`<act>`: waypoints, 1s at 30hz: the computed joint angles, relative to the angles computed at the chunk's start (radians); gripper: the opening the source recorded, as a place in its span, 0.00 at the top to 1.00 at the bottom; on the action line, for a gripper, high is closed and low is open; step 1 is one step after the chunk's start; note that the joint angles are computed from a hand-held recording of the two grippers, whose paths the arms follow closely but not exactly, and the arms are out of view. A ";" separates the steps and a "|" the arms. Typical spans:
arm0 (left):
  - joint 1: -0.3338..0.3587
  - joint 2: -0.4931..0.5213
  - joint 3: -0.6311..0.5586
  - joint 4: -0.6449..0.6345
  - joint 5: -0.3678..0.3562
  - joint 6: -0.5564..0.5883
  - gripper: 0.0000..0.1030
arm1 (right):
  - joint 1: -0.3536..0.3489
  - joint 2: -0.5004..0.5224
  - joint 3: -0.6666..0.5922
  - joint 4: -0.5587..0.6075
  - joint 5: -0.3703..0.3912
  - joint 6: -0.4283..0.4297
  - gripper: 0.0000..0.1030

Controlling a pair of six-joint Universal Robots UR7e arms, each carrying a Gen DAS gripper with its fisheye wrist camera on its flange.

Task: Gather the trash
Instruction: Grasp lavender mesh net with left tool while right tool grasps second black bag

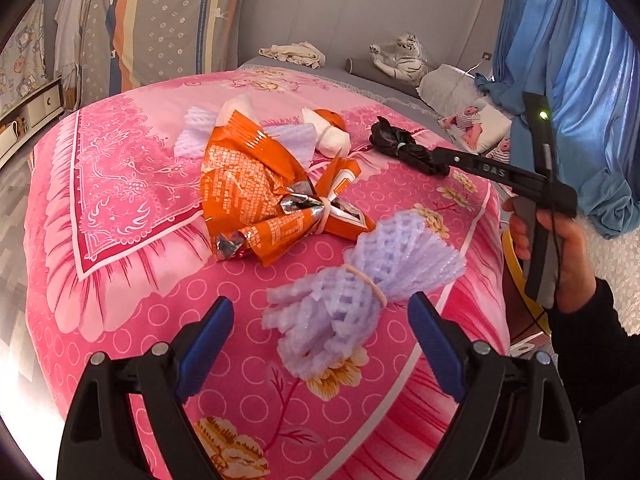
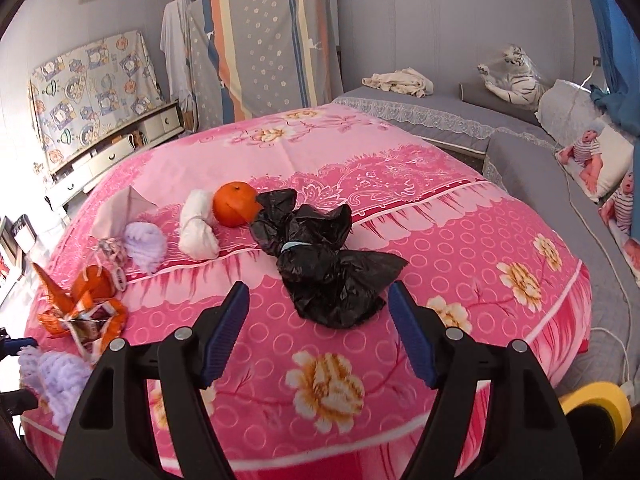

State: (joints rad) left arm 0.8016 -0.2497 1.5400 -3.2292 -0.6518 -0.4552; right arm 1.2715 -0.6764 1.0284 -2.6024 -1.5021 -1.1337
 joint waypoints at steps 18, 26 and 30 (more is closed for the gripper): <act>0.028 0.044 -0.111 0.099 -0.008 0.057 0.24 | 0.038 0.211 -0.325 0.147 -0.124 -0.016 0.34; 0.024 0.064 -0.146 0.120 -0.003 0.090 0.47 | 0.036 0.228 -0.364 0.201 -0.123 0.004 0.53; 0.023 0.073 -0.159 0.134 0.012 0.091 0.60 | 0.037 0.229 -0.362 0.205 -0.127 -0.002 0.68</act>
State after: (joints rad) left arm 0.8241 -0.1764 1.3808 -3.0948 -0.6398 -0.3637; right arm 1.3083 -0.4477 0.6662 -2.3978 -1.6287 -1.1356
